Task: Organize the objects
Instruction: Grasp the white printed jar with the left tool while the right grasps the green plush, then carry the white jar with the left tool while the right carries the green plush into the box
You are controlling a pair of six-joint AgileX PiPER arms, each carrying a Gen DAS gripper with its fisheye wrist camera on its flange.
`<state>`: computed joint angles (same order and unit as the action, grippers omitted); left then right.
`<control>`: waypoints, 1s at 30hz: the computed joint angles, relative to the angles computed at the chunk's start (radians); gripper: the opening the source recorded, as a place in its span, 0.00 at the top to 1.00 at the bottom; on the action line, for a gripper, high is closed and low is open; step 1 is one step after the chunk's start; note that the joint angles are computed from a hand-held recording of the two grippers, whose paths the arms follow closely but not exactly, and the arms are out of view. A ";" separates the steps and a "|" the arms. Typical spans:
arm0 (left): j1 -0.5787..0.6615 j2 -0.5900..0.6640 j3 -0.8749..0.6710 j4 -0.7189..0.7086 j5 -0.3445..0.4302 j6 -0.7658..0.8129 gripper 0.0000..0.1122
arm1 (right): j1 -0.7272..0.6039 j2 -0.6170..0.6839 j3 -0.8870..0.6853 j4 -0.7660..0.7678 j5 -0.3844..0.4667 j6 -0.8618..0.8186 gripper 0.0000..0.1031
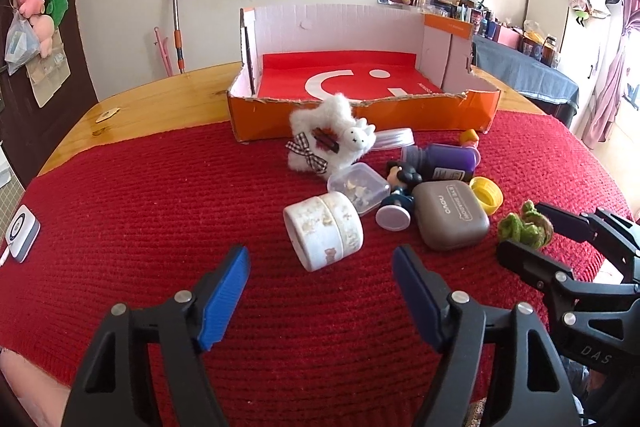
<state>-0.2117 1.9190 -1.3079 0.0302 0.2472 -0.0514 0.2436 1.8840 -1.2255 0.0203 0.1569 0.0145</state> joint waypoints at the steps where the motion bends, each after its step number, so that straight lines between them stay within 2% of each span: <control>1: 0.002 0.006 -0.009 -0.013 0.005 0.012 0.33 | -0.001 0.006 -0.011 0.045 0.008 -0.046 0.44; 8: 0.016 0.042 -0.065 -0.137 0.046 0.122 0.48 | -0.009 0.039 -0.062 0.212 0.044 -0.209 0.59; 13: 0.026 0.056 -0.085 -0.222 0.066 0.198 0.64 | -0.014 0.047 -0.076 0.239 0.058 -0.245 0.64; 15: 0.030 0.057 -0.085 -0.245 0.064 0.221 0.66 | -0.013 0.047 -0.079 0.233 0.063 -0.244 0.65; 16: 0.032 0.054 -0.082 -0.264 0.061 0.239 0.71 | -0.011 0.047 -0.080 0.225 0.063 -0.237 0.65; 30: 0.039 0.008 -0.038 -0.283 0.025 0.260 0.71 | -0.010 0.018 -0.080 0.329 0.054 -0.349 0.65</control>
